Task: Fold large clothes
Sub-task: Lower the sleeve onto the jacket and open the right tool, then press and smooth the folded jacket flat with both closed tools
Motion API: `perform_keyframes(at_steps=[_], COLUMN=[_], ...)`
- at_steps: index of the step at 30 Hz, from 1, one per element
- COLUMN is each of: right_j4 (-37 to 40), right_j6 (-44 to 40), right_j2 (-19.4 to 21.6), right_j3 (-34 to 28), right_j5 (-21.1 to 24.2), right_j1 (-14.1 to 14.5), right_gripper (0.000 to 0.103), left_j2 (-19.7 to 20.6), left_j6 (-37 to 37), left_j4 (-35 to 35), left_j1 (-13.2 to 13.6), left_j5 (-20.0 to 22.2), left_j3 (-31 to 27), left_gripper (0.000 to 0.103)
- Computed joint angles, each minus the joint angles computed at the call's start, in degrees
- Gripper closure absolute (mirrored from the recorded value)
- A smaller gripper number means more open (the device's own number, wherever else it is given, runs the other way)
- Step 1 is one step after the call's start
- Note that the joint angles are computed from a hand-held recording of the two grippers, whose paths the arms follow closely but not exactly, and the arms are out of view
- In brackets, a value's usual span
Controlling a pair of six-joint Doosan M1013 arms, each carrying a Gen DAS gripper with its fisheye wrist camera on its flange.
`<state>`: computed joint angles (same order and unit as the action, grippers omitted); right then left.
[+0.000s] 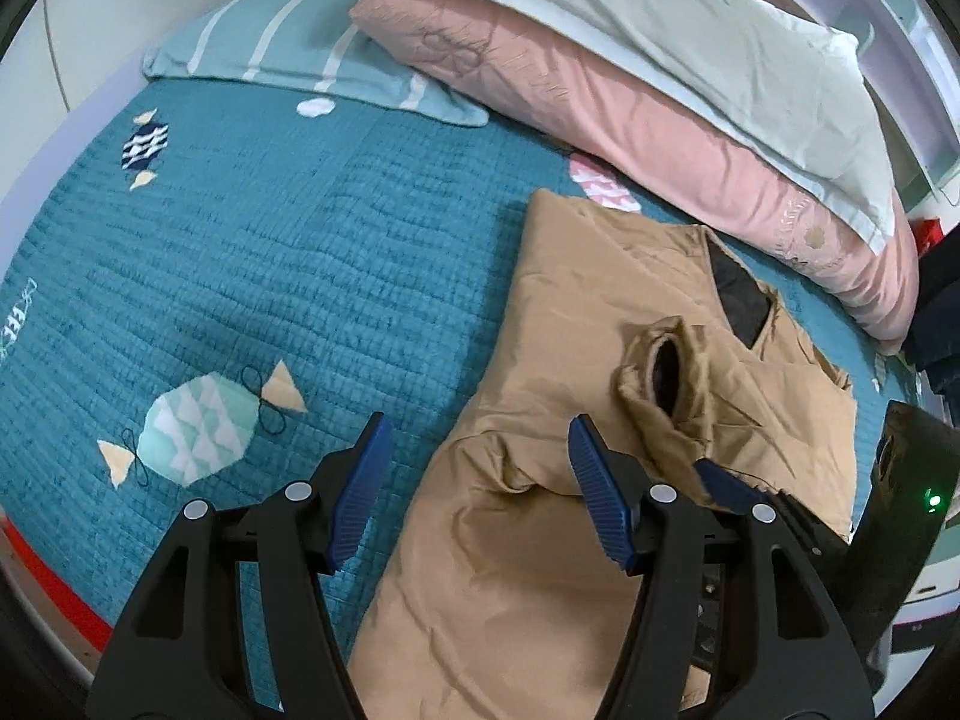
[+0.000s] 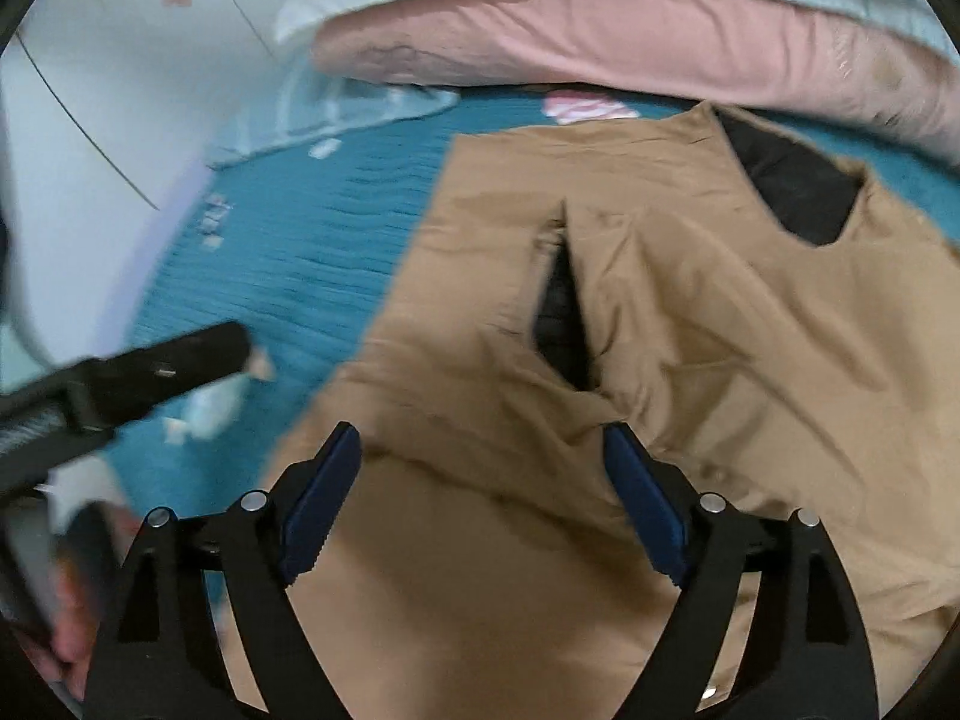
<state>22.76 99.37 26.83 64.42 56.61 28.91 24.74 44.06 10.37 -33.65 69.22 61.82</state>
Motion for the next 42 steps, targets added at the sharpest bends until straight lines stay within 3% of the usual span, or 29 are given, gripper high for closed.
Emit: perform_keyframes(at_steps=[4,9,12,15,17,19,20,24,29,33,37,39,42], right_j4=[3.4,-2.4,-15.5,-28.1,-32.3,-36.3,-37.8,-37.7,-34.9,-30.5,-31.2,-31.6,-36.5], right_j6=[-0.9,3.2,11.1,20.0,24.1,27.6,28.8,30.1,28.2,23.6,20.2,19.4,24.1], right_j2=[-2.5,-6.7,-8.5,-9.2,-9.2,-9.2,-9.1,-8.2,-6.9,-5.0,-3.7,-4.6,-6.5], right_j3=[2.7,6.6,7.9,8.5,8.9,9.6,9.7,10.3,10.7,10.2,11.0,12.7,15.2], right_j5=[-2.8,-8.2,-10.0,-8.7,-8.1,-7.7,-7.6,-9.4,-12.9,-13.9,-13.5,-15.2,-15.4], right_j1=[-1.2,-2.3,-2.0,-1.7,-1.9,-2.0,-2.0,-2.7,-3.3,-3.5,-3.1,-3.5,-4.6], right_gripper=[0.023,0.025,0.038,0.057,0.076,0.088,0.091,0.096,0.098,0.098,0.102,0.103,0.103], left_j2=[0.3,2.1,3.6,5.6,7.0,8.3,9.0,11.5,12.4,12.1,9.4,8.6,8.6], left_j6=[0.1,2.0,3.8,6.5,8.8,11.1,12.4,16.1,17.5,11.8,5.8,6.6,7.3], left_j4=[0.7,-0.2,-1.4,-3.4,-4.8,-6.4,-7.0,-9.5,-11.0,-5.3,-0.8,-1.8,-1.6], left_j1=[-0.7,-1.6,-2.4,-3.3,-3.8,-4.2,-4.5,-5.0,-4.9,-5.0,-4.6,-4.2,-4.1], left_j5=[-0.3,-0.3,-0.9,-1.8,-2.5,-3.2,-3.5,-4.5,-9.5,-10.5,-15.0,-17.2,-17.1], left_j3=[-1.3,-4.2,-6.1,-8.0,-9.4,-10.5,-11.1,-13.0,-11.4,-8.0,-2.2,-0.6,-0.5], left_gripper=[0.041,0.041,0.041,0.041,0.041,0.044,0.052,0.068,0.073,0.077,0.101,0.1,0.1])
